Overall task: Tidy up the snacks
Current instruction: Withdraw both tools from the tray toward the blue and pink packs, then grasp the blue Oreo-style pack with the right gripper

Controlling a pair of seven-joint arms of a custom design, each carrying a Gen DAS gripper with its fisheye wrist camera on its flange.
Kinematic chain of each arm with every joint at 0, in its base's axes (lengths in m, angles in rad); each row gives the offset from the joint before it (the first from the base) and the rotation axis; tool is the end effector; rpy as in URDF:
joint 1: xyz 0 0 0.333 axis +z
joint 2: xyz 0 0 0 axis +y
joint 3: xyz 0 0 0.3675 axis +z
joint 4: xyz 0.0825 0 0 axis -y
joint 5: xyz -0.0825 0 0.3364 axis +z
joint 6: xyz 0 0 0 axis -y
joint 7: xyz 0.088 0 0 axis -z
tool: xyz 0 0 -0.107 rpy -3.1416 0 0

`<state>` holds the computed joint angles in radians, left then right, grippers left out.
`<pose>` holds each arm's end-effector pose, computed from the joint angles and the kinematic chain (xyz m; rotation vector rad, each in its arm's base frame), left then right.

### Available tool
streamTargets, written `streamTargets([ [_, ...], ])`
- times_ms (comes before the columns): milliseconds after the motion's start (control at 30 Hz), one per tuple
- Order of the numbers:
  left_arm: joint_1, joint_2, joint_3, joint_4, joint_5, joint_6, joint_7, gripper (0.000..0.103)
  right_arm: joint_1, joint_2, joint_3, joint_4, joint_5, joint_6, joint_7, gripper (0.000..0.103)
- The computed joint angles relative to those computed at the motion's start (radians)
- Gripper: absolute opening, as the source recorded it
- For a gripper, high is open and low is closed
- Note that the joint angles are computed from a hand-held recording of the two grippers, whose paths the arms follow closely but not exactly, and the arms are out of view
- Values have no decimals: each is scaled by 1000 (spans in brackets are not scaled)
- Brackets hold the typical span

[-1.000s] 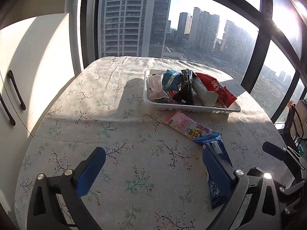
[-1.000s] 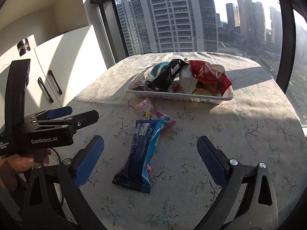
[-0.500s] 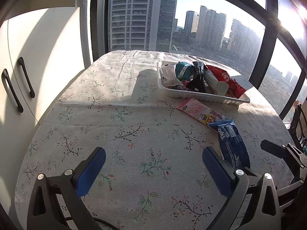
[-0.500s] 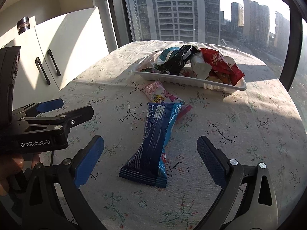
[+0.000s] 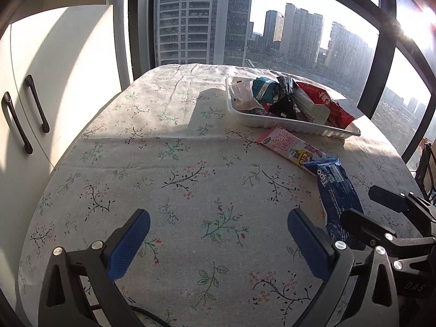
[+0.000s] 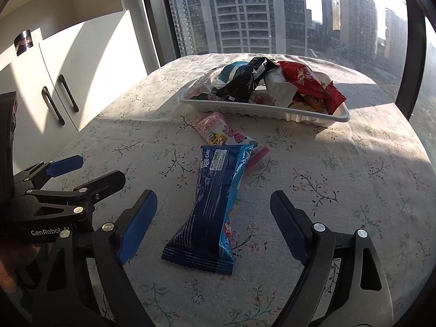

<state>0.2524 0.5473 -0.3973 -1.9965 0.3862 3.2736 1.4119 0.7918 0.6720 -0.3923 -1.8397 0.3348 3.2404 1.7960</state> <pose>0.6436 -0.0892 0.3769 -1.5774 2.0408 -0.9233 0.6258 0.2934 0.3551 -1.7117 1.7049 -0.5752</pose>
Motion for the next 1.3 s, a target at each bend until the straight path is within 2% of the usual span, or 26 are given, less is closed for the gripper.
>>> streamTargets([
  [67, -2, 1, 2, 1, 1, -2, 0, 103, -1, 8, -2, 16, -6, -23, -1, 76],
  [167, -59, -6, 67, 4, -9, 1, -14, 102, -18, 21, 10, 50, -32, -63, 8, 71],
  [267, -19, 5, 23, 10, -6, -10, -5, 102, -51, 26, 40, 75, -63, -92, 21, 66],
  [333, -31, 0, 37, 9, -6, -5, -4, 102, -63, 34, 44, 90, -84, -118, 39, 64],
  [433, -23, 3, 24, 13, -6, -14, 2, 102, -97, 37, 79, 102, -117, -143, 53, 54],
  [500, -24, 3, 20, 18, -6, -20, 8, 102, -97, 39, 76, 106, -146, -154, 61, 49],
  [533, -22, 5, 15, 22, -7, -23, 12, 102, -101, 38, 80, 106, -158, -159, 64, 42],
  [567, -22, 7, 12, 26, -9, -27, 15, 102, -104, 35, 82, 101, -168, -154, 68, 35],
  [633, -20, 11, -1, 36, -11, -37, 25, 102, -117, 25, 94, 84, -181, -142, 67, 29],
  [733, -24, 26, -24, 63, -20, -70, 48, 102, -141, 1, 119, 46, -184, -116, 57, 26],
  [800, -16, 44, -62, 91, -36, -108, 76, 102, -157, -20, 135, 8, -175, -83, 46, 26],
  [967, -89, 81, -51, 197, -97, -193, 122, 102, -211, -93, 183, -124, -102, 62, -2, 24],
  [1067, -156, 105, -15, 282, -141, -265, 127, 102, -254, -119, 201, -174, -50, 102, -22, 22],
  [1100, -172, 116, -9, 308, -154, -283, 134, 102, -286, -126, 226, -190, -40, 114, -32, 22],
  [1300, -348, 169, 142, 459, -171, -405, 87, 102, -463, -136, 405, -236, -25, 173, -104, 22],
])
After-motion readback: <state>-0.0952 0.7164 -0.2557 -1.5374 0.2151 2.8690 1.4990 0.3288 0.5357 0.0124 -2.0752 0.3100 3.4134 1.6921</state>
